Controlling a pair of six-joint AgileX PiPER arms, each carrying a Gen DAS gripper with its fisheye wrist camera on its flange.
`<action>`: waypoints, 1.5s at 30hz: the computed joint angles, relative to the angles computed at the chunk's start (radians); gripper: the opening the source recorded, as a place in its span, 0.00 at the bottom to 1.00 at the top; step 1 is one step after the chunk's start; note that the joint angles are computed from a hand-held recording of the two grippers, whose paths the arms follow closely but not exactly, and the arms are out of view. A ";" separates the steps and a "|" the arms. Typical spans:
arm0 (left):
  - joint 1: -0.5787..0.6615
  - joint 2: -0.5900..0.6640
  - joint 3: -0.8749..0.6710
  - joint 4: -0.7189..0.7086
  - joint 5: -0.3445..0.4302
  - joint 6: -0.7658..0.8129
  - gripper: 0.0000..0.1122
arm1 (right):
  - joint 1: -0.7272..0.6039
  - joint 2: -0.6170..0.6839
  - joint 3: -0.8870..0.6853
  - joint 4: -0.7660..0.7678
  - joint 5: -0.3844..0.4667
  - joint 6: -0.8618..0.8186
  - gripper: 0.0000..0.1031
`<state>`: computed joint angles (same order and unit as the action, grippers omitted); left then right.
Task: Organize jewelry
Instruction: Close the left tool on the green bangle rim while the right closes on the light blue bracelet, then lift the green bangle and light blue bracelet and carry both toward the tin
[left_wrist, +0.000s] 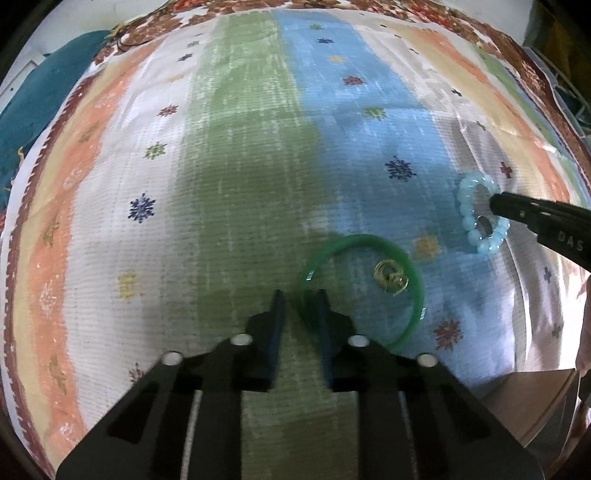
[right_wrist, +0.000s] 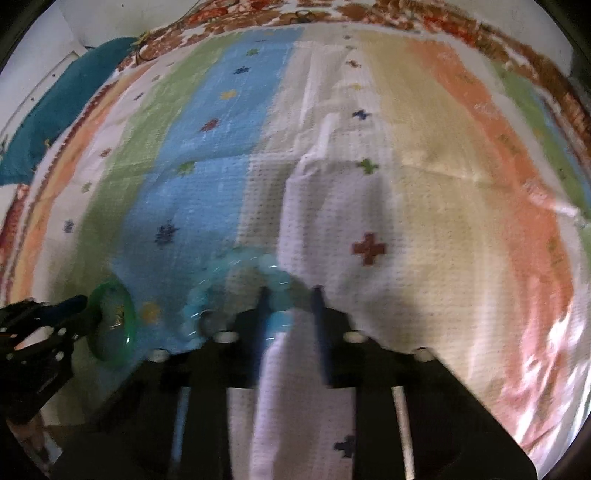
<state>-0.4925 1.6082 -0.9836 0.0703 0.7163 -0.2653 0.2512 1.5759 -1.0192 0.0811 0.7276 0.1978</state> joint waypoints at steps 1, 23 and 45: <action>0.010 -0.008 0.003 -0.013 0.004 0.015 0.08 | 0.012 -0.004 0.003 -0.021 0.000 0.013 0.12; -0.006 -0.180 0.017 -0.013 0.093 -0.043 0.07 | 0.105 -0.184 0.030 -0.050 0.088 0.075 0.12; -0.112 -0.279 -0.047 0.091 0.173 -0.206 0.08 | 0.199 -0.326 0.029 -0.113 0.150 0.165 0.12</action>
<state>-0.6050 1.3290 -1.0302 0.1611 0.8892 -0.4714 0.4500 1.2500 -0.9899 -0.0317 0.8776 0.3623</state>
